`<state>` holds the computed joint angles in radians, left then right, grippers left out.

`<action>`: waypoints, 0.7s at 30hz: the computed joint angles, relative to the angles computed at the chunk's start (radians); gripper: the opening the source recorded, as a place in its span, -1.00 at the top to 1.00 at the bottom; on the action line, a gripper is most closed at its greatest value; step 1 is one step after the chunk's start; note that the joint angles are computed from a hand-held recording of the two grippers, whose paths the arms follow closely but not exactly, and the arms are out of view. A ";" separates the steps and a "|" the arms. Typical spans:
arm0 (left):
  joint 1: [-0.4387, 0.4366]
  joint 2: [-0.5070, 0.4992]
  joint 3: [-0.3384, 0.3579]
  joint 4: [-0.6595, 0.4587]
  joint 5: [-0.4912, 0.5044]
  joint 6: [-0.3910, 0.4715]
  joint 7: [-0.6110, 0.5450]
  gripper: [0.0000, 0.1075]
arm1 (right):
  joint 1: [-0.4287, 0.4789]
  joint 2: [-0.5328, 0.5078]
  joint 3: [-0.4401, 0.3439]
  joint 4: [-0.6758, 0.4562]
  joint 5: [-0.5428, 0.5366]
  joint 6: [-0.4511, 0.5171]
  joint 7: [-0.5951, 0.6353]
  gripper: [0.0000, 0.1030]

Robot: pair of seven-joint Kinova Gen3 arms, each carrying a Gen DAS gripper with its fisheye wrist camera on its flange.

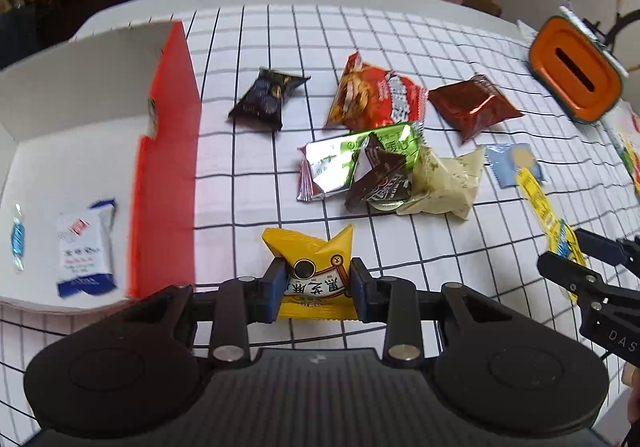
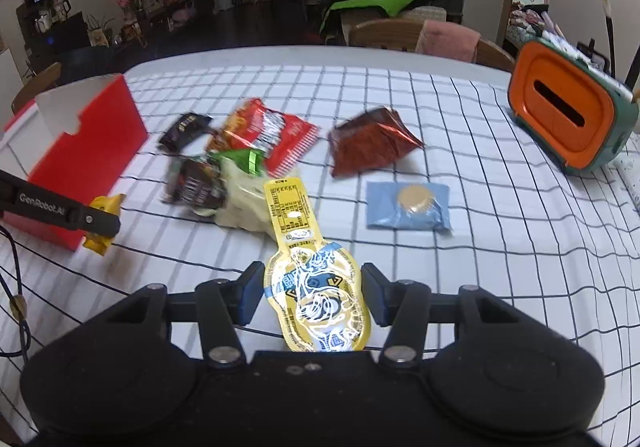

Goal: Organize snacks

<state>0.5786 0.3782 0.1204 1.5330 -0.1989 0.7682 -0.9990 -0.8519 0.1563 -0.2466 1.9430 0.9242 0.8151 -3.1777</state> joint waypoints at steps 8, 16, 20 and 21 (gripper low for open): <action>-0.085 -0.104 0.028 0.058 0.060 -0.007 -0.122 0.38 | -0.073 0.033 -0.019 -0.130 0.042 0.066 0.003 0.01; -0.173 -0.197 0.025 0.113 0.113 -0.028 -0.248 0.39 | -0.154 0.120 0.011 -0.296 0.051 0.113 0.067 0.01; -0.257 -0.232 0.041 0.128 0.192 -0.029 -0.339 0.41 | -0.195 0.166 0.039 -0.380 0.042 0.123 0.108 0.01; -0.253 -0.239 0.027 0.133 0.186 -0.037 -0.345 0.41 | -0.207 0.178 0.048 -0.399 0.045 0.129 0.119 0.01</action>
